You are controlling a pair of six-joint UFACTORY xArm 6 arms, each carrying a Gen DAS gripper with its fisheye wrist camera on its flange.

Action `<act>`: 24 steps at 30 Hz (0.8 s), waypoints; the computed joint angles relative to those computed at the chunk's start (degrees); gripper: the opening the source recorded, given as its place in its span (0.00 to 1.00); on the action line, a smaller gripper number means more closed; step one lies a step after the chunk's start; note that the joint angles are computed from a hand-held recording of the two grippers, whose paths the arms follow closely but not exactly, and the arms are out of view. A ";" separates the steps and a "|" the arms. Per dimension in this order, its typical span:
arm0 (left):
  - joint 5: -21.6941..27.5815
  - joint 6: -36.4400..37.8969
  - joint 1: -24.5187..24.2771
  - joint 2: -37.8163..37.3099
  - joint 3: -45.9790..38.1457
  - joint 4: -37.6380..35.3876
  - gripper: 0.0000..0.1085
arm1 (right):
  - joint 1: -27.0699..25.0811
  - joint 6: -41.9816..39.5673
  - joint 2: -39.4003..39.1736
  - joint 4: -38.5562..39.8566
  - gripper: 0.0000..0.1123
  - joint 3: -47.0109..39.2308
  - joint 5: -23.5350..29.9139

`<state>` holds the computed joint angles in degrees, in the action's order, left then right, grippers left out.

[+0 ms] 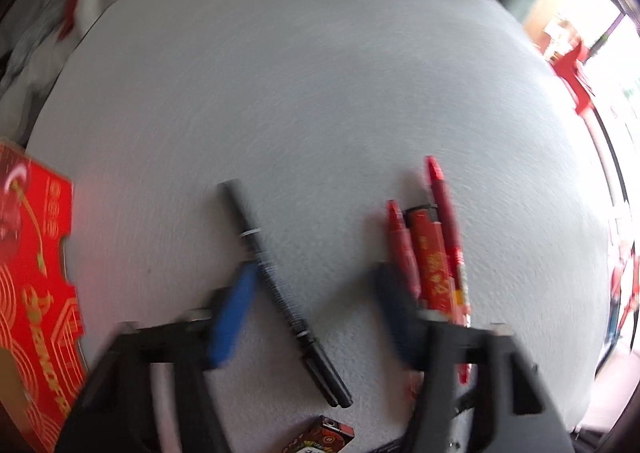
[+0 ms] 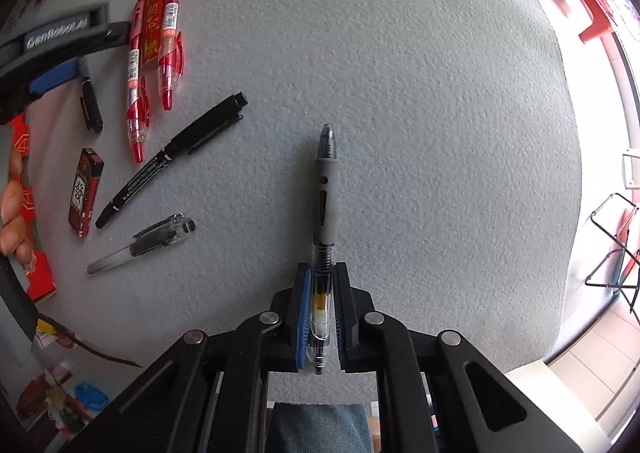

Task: Organize rigid objects
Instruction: 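Grasp the black marker with left tool while right tool grasps the grey-black pen, then carry the black marker and grey-black pen over the cardboard box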

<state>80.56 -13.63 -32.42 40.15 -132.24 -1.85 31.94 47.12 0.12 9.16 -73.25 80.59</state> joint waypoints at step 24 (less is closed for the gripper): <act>0.75 9.52 1.98 -25.15 24.21 -8.35 0.09 | -9.81 -2.43 -14.89 1.84 0.10 4.17 -2.08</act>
<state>81.31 -4.11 -30.45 15.00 -108.03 -10.20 22.12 44.69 -14.77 10.99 -69.08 78.52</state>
